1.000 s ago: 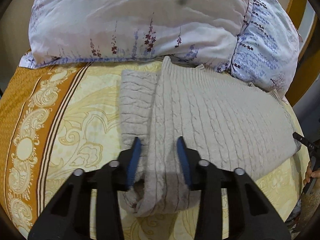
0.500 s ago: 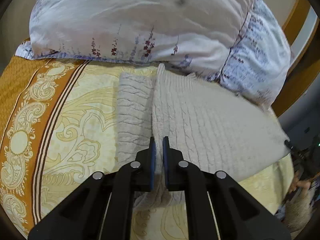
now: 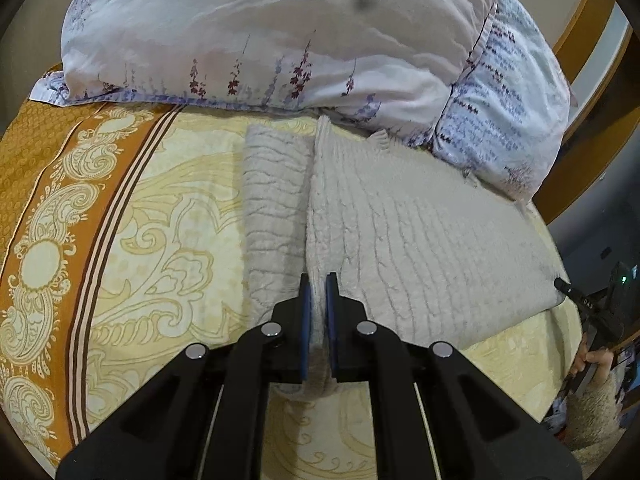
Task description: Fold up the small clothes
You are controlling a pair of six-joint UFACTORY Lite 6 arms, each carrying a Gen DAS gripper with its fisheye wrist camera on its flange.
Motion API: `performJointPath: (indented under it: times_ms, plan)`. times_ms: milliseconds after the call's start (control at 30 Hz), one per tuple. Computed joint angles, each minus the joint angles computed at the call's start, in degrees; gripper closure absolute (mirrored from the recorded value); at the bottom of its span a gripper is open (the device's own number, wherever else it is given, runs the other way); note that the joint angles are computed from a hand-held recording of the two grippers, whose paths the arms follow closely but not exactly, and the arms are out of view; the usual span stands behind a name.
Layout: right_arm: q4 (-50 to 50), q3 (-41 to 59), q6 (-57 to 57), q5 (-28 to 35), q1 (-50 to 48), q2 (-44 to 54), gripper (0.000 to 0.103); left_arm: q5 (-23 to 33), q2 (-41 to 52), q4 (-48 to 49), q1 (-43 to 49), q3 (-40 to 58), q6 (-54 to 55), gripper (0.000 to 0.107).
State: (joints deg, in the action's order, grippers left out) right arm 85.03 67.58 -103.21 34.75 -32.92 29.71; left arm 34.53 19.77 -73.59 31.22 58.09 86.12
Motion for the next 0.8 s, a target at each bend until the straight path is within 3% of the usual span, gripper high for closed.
performJointPath:
  times_ms: [133,233,367,500,800]
  plan:
    - [-2.8,1.7,4.4,-2.4,1.4,1.8,0.094,-3.6,-0.4,-2.2,-2.3,-1.5,2.4,0.099]
    - [-2.4,0.5,4.7,-2.8,1.6,-0.5,0.083,-3.6,-1.4,-1.7,-2.6,-1.6,1.8,0.093]
    - [2.7,-1.7,0.4,-0.2,0.8,-4.2,0.069,-3.0,-4.7,-2.8,-1.4,-2.7,2.1,0.069]
    - [3.0,-1.9,-0.3,1.1,3.4,-5.9,0.068,-2.5,-8.9,-7.9,-2.1,-4.2,4.8,0.055]
    - [-0.4,2.7,4.4,-2.9,14.1,-1.8,0.068,-6.5,-5.4,-3.9,-12.0,-1.0,-1.5,0.053]
